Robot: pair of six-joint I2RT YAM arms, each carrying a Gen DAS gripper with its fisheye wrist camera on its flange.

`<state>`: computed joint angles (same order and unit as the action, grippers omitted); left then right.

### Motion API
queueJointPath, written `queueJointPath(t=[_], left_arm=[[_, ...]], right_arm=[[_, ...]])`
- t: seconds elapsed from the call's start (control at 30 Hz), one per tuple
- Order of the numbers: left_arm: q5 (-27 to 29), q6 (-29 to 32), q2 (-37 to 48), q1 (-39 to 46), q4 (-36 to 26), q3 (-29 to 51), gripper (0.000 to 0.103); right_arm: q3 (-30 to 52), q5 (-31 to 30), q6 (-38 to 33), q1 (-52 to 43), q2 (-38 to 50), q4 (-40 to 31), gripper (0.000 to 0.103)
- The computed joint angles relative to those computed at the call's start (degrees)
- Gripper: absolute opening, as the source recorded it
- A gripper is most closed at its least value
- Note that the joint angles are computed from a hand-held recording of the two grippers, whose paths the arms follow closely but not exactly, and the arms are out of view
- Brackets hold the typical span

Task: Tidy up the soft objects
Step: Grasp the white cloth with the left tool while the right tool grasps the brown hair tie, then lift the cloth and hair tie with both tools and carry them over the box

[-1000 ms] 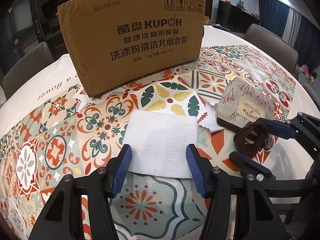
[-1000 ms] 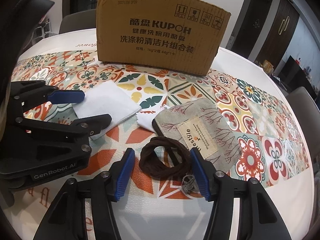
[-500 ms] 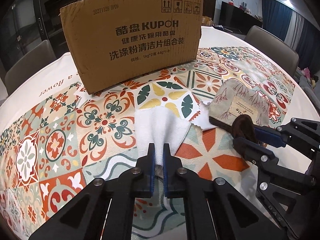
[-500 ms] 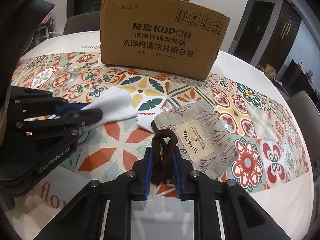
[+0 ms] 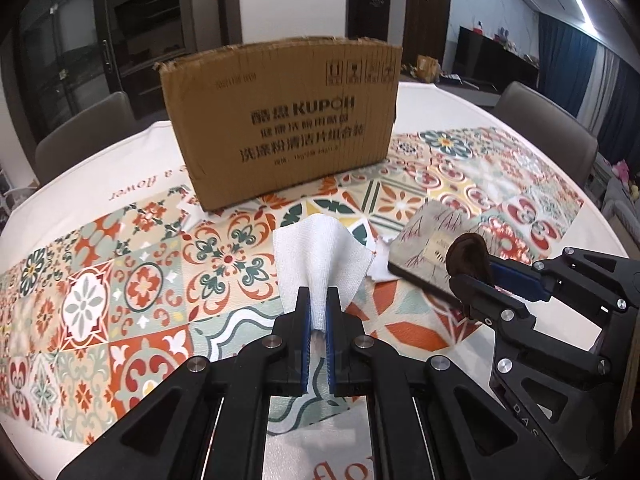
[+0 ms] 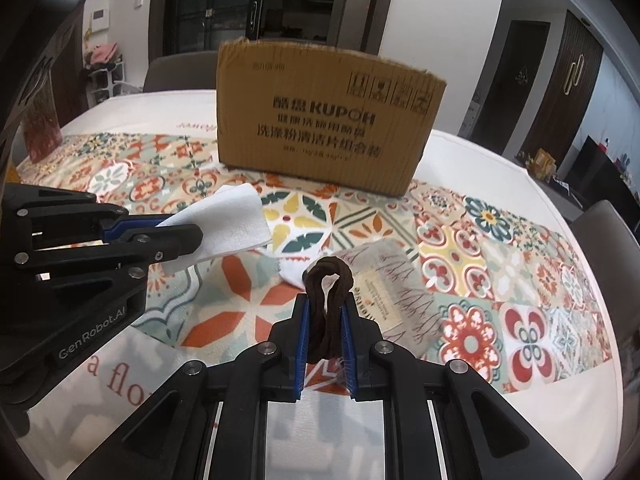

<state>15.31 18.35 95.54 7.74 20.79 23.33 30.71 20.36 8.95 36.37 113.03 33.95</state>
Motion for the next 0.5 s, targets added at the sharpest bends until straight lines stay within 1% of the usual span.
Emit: queueJointPath(t=[0.23,0.5], left_arm=[[-1.8,-3.9,-10.6,-1.1,-5.3,-1.9,0.008],[-4.5,-7.5,-23.5,-3.3,-13.2,-2.9,0.008]], right_arm=[[-2.9,-0.8,-2.0,-1.1,-7.3,-0.4,0.016],[-6.4,-1.3,-4.4,-1.8,-16.9,-1.9,0.016]])
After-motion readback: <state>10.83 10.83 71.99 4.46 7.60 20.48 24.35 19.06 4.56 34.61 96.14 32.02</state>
